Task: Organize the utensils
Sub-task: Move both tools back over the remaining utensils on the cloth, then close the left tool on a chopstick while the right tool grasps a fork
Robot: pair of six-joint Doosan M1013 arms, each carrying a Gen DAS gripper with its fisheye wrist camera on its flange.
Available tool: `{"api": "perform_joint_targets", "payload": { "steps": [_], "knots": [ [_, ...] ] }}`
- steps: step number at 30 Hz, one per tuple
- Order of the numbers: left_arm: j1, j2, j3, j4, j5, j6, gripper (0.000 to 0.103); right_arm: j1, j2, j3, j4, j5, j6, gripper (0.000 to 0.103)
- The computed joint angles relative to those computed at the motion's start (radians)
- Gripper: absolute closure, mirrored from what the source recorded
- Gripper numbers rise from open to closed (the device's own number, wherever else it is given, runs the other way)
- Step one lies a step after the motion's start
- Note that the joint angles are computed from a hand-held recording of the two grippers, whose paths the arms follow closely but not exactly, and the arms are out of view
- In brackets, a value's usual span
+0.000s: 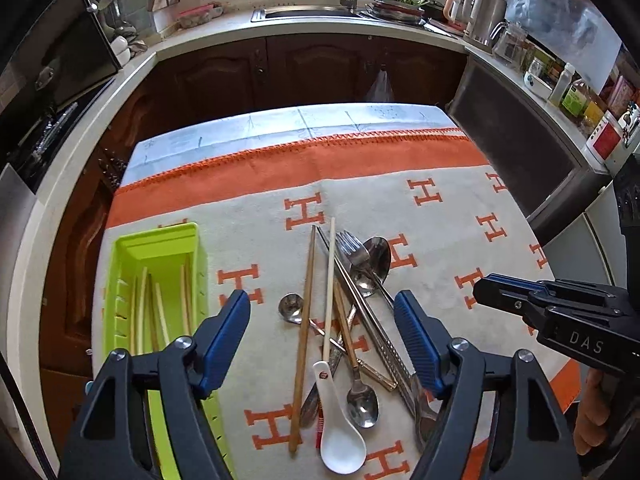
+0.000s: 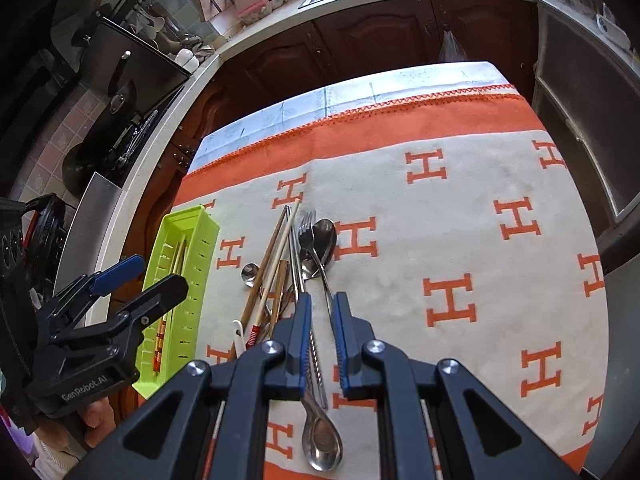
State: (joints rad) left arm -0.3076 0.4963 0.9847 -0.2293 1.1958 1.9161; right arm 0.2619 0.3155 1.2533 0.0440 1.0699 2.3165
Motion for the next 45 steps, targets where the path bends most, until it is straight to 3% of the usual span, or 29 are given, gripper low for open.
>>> {"api": "perform_joint_targets", "payload": {
  "steps": [2,11,27,38,41,43,45],
  "knots": [
    [-0.001,0.027,-0.019,-0.022,0.035,0.003,0.047,-0.013,0.007,0.010,0.033,-0.010,-0.022,0.092],
    [-0.003,0.106,-0.065,-0.023,0.122,-0.002,0.081,-0.048,0.050,0.021,0.154,-0.024,-0.121,0.092],
    [-0.016,0.117,-0.047,0.010,0.126,0.071,0.091,-0.058,0.111,-0.002,0.215,-0.002,-0.218,0.092],
    [0.015,0.169,-0.106,-0.066,0.175,0.027,0.091,-0.018,0.154,-0.059,0.078,-0.003,-0.287,0.090],
    [0.021,0.168,-0.096,-0.085,0.158,0.032,0.094,-0.005,0.159,-0.068,0.035,-0.003,-0.299,0.087],
    [0.020,0.168,-0.095,-0.068,0.150,0.017,0.098,0.000,0.160,-0.072,0.021,0.009,-0.303,0.098],
    [0.026,0.167,-0.093,-0.080,0.151,-0.001,0.099,-0.006,0.154,-0.062,0.049,0.006,-0.313,0.099]
  ]
}}
